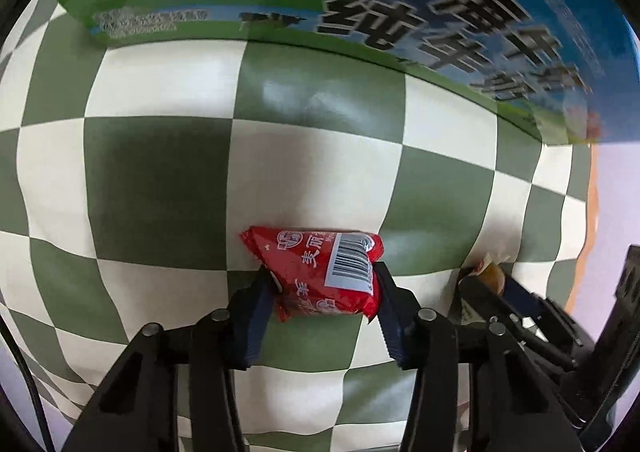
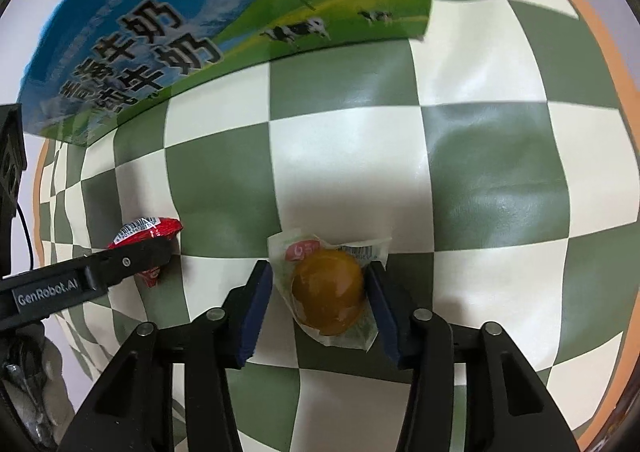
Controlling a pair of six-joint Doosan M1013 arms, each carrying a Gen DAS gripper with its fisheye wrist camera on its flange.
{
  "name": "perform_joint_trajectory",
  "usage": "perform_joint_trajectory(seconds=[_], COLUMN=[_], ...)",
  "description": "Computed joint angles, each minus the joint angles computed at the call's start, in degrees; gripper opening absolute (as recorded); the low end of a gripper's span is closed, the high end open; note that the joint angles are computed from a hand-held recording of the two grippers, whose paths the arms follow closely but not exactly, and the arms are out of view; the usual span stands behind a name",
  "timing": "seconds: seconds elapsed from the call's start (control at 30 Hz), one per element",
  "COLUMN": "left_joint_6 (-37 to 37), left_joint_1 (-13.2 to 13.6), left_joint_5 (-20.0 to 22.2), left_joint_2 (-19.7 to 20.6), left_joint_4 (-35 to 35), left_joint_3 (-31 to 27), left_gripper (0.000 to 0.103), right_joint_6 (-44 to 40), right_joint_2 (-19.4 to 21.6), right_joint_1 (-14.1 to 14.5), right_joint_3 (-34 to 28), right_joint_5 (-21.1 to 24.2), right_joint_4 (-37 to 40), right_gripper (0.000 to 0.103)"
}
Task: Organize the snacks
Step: 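Lift the red packet and wrapped egg and carry both over the box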
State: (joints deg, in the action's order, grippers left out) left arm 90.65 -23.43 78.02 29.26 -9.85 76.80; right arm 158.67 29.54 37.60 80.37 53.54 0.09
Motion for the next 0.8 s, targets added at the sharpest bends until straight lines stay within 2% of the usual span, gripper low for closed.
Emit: perform_joint_trajectory(seconds=[0.03,0.27,0.5,0.63,0.8], left_joint_6=[0.32,0.94,5.09,7.45,10.05], left_joint_1=[-0.14,-1.05,0.69,1.44,2.87], left_joint_5=[-0.27,-2.42,-2.81,-2.67,-1.91], left_joint_2=[-0.28,-2.00,-5.00,-6.45,-5.76], left_joint_4=[0.39,0.26,-3.40,-7.50,-12.47], left_joint_3=[0.30,2.22,1.20,-0.97,-6.65], left_gripper=[0.040,0.037,0.037,0.037,0.037], right_joint_6=[-0.28,0.03,0.18,0.80,1.05], right_joint_2=[0.08,-0.94,-2.72,-4.72,-6.59], right_joint_1=[0.27,1.18,1.77,1.91,1.48], right_joint_3=[-0.45,-0.79,-1.76,-2.19,-4.18], right_joint_5=[0.72,-0.19,-1.06,-2.26,-3.20], right_joint_4=[-0.91,-2.44,-4.69,-6.52,-10.62], right_gripper=[0.050,0.049,0.049,0.049,0.049])
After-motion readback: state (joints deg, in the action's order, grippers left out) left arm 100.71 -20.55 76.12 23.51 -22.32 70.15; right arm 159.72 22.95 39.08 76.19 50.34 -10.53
